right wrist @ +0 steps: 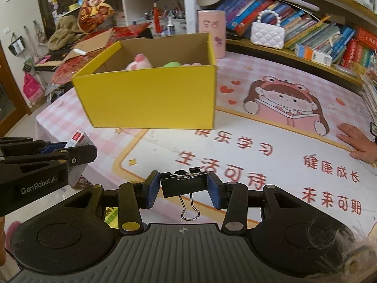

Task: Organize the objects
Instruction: 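Carry the white packet and black binder clip over the yellow box with both grippers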

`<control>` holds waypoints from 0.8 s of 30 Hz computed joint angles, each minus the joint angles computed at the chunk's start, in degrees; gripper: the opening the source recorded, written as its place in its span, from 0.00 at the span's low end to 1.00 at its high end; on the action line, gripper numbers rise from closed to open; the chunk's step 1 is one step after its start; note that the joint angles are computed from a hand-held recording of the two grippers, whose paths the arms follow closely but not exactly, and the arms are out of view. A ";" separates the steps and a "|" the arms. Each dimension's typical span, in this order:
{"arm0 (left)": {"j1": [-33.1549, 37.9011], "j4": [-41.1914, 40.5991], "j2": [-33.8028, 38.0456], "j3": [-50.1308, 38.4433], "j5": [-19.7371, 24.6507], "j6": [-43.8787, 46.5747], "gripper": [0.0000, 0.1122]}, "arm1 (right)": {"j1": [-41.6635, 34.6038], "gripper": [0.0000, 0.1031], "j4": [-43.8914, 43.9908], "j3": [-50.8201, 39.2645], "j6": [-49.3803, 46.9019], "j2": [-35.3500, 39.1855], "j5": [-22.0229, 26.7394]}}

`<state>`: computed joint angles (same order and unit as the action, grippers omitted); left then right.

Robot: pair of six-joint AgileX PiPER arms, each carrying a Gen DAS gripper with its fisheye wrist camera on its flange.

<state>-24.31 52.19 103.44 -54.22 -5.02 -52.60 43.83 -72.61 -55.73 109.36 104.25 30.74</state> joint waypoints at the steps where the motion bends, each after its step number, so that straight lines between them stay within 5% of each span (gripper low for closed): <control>1: 0.50 -0.04 -0.30 0.36 -0.34 0.29 0.11 | 0.48 0.39 0.26 -0.62 -0.19 0.34 0.44; 15: 6.29 15.41 -0.52 -1.75 -4.41 -15.53 0.11 | 1.29 0.39 5.61 -7.77 -8.05 3.04 2.92; 24: 6.24 13.16 3.50 -12.42 -2.88 -16.44 0.11 | -4.90 0.39 0.04 -14.32 -11.07 4.09 0.40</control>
<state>-18.08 65.34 106.94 -66.64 -7.90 -69.04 38.92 -72.56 -70.06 98.29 108.34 31.14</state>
